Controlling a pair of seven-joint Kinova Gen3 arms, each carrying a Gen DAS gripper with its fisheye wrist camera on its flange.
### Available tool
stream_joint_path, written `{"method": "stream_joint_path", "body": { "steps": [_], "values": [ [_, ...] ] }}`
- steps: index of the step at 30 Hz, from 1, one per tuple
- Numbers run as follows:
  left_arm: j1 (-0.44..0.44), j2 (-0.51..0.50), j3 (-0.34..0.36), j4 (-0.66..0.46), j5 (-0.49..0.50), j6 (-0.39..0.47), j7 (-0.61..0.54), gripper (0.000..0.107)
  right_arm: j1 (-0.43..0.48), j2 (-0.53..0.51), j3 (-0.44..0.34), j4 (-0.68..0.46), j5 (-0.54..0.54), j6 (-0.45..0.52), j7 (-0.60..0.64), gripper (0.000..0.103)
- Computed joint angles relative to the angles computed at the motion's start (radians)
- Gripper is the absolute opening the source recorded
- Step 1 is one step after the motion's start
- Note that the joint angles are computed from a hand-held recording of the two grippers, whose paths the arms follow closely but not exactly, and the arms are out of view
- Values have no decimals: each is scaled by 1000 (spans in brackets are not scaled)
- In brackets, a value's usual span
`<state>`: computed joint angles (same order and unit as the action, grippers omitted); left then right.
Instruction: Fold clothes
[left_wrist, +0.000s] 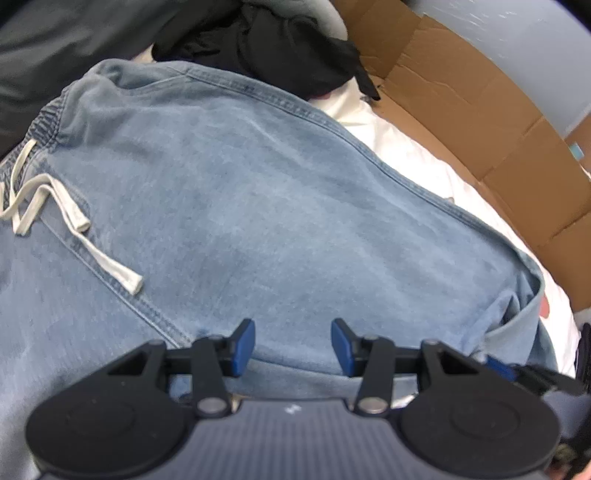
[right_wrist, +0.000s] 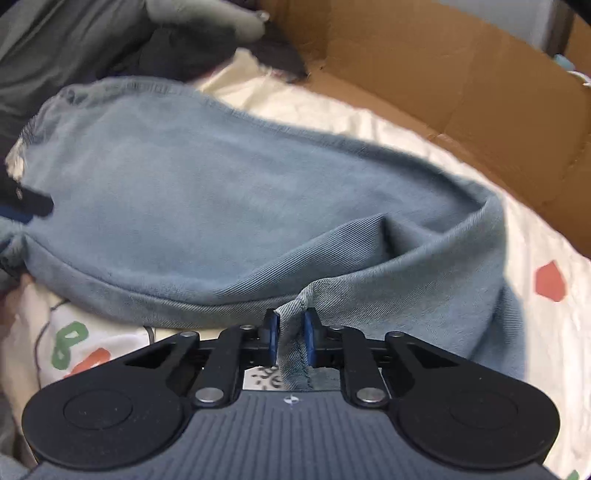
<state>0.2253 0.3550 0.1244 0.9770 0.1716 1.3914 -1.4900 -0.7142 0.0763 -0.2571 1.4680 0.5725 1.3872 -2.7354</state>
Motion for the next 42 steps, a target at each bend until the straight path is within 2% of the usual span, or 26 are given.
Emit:
{"method": "stream_joint_path", "body": {
  "steps": [4,9,14,19,25,32,36,42],
  "values": [
    [-4,16,-1,-43,3,23,7,48,7,-53,-9,-15,18,62,-12,13],
    [1,32,2,-92,-1,39,-4,48,53,-126,-36,-22,22,153,35,12],
    [8,45,1,-125,-8,57,-16,48,136,-196,-51,-28,21,246,72,12],
    [24,57,1,-136,-28,62,-50,48,247,-271,-26,-5,8,293,128,10],
    [44,80,-4,-146,-45,55,-52,48,380,-309,66,36,-13,232,241,10],
    [80,131,-6,-195,-84,38,-85,48,514,-286,127,59,-1,150,349,10],
    [111,198,-13,-278,-112,45,-100,48,573,-247,134,76,16,120,405,10],
    [152,314,-35,-458,-145,99,-103,48,608,-220,142,92,53,93,429,10]
  ]
}}
